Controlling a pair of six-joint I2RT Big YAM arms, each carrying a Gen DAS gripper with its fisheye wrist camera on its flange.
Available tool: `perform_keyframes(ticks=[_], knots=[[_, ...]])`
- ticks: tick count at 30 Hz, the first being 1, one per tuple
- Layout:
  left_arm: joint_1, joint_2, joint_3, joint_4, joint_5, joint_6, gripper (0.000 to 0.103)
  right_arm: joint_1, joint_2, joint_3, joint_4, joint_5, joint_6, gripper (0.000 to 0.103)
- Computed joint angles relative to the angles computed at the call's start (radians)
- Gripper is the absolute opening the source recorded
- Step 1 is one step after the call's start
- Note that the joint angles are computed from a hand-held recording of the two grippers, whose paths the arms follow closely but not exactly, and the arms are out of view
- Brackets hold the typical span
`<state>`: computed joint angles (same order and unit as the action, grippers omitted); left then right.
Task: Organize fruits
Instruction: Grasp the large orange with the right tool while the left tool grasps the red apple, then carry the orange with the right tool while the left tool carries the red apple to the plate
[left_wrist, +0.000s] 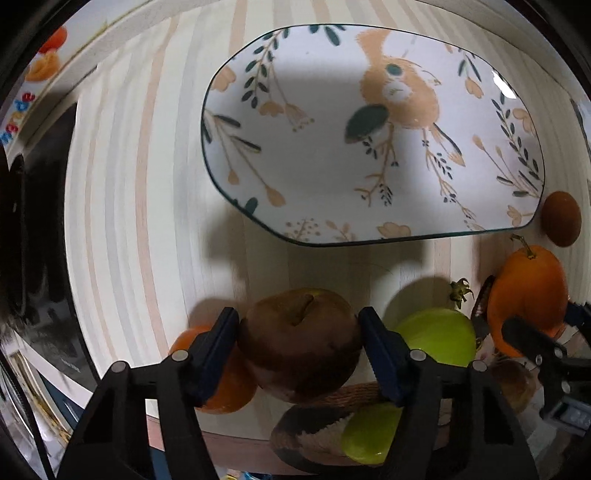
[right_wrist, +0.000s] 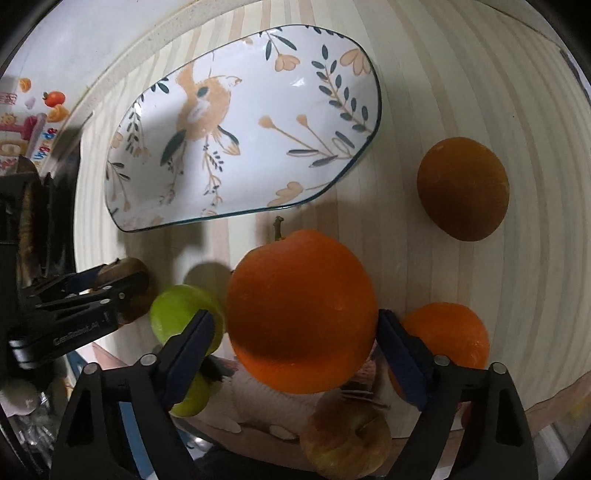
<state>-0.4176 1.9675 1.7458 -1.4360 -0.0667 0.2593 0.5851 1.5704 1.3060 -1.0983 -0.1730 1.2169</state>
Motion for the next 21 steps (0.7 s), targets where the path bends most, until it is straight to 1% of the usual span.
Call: perform_keyframes(ticks=[1,5,7,9,11,14,15,17,18,19,21], knots=[[0.001,-0.005,-0.006,0.009,-0.001,0.006,0.065,0.001,0.013,0.016,-0.021,0.007,-0.011,0.082],[-0.001,-0.012,-0.008,0.0,-0.028,0.03,0.065,-0.004,0.025,0.022,-0.015,0.0,-0.018,0.082],[0.008,0.001,0.008,-0.025,-0.015,0.022,0.066,-0.009,0.032,0.021,-0.007,-0.02,-0.019,0.082],[0.024,0.0,0.012,-0.022,0.006,0.009,0.065,-0.017,0.046,0.018,0.014,-0.058,-0.012,0.082],[0.037,-0.004,0.014,-0.023,0.018,-0.001,0.065,-0.019,0.057,0.013,0.037,-0.074,-0.004,0.082],[0.051,-0.018,0.013,-0.011,0.02,-0.002,0.065,-0.007,0.068,0.028,0.033,-0.051,-0.001,0.081],[0.064,-0.019,0.006,0.004,0.02,0.007,0.065,-0.005,0.069,0.03,0.03,-0.046,-0.003,0.08],[0.075,-0.025,0.014,0.001,0.026,0.011,0.065,0.003,0.071,0.035,0.026,-0.032,-0.003,0.08],[0.074,-0.03,0.028,-0.015,0.028,0.008,0.065,0.012,0.086,0.052,0.023,-0.023,-0.001,0.08],[0.065,-0.027,0.033,-0.011,0.03,-0.002,0.065,0.015,0.094,0.063,0.018,-0.017,-0.002,0.08],[0.069,-0.042,0.036,-0.017,0.033,0.007,0.065,0.024,0.101,0.073,0.005,0.001,-0.009,0.08]])
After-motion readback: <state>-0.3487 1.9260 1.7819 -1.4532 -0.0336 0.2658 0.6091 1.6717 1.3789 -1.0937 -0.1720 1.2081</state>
